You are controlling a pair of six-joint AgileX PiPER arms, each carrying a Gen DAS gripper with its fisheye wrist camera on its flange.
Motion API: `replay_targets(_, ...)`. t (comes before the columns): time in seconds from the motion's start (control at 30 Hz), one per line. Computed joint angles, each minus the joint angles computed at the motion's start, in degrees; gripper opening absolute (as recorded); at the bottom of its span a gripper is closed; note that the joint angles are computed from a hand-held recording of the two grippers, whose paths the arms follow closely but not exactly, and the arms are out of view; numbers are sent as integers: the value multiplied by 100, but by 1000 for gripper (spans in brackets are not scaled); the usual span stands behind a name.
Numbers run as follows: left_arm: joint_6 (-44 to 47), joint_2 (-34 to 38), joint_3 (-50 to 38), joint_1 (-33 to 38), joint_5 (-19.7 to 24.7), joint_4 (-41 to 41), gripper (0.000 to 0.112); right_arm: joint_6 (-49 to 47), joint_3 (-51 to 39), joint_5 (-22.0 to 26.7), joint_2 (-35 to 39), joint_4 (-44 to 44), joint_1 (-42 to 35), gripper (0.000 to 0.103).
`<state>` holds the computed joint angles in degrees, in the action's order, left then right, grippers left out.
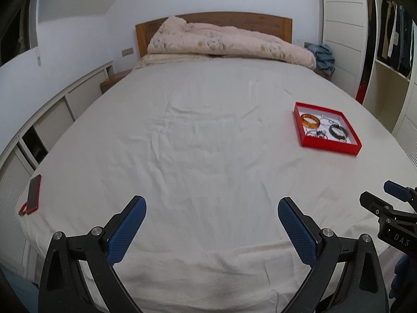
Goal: Organize jewelry
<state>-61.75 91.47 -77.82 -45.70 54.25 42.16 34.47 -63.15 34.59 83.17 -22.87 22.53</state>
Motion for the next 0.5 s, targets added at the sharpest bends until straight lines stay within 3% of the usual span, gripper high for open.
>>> replay_targets(0.5,270,256,49,286,-301,-369,100,86,17,-103,338,52,-110,72)
